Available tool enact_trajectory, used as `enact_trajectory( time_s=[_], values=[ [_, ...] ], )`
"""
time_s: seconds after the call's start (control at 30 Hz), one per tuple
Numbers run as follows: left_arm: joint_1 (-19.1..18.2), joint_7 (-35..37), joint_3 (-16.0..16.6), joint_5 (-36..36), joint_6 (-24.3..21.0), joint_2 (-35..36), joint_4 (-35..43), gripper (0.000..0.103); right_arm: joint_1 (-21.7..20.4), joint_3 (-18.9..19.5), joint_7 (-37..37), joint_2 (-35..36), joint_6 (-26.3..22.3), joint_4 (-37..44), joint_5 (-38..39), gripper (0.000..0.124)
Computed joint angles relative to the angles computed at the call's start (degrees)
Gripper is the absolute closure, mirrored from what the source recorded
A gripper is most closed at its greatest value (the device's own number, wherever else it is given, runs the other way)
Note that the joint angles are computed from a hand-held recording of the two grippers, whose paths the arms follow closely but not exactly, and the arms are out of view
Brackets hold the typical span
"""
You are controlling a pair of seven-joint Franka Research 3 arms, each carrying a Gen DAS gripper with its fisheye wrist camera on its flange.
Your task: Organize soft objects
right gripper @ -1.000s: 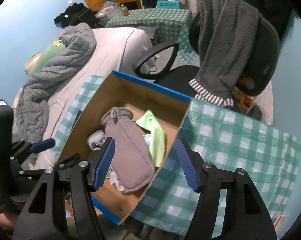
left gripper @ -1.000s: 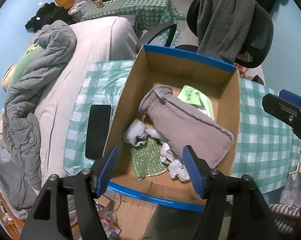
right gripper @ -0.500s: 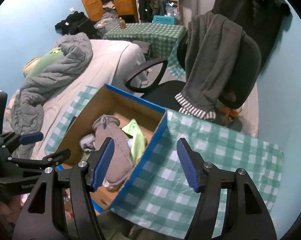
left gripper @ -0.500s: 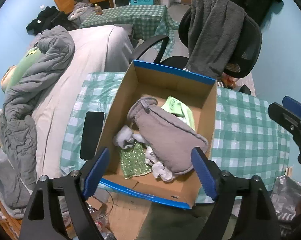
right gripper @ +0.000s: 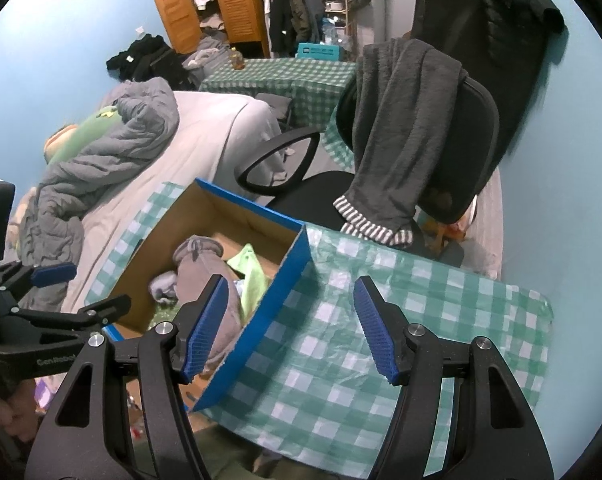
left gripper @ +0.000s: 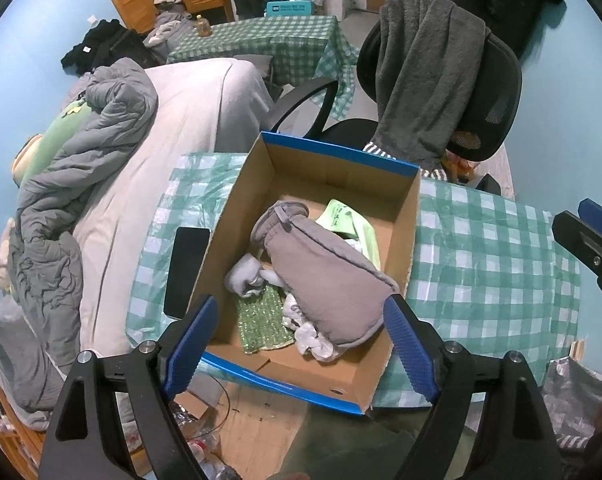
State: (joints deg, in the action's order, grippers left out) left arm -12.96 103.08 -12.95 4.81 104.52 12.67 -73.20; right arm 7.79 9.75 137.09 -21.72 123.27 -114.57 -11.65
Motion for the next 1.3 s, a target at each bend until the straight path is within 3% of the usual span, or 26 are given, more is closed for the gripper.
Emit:
enact_trajectory(
  time_s=[1.3],
  values=[
    [-0.94, -1.97, -0.32, 0.47, -0.62, -1.23, -0.78, 0.017, -1.52, 0.41, -1.18, -5.41, 0.11, -5.27, 2.64, 0.058]
  ],
)
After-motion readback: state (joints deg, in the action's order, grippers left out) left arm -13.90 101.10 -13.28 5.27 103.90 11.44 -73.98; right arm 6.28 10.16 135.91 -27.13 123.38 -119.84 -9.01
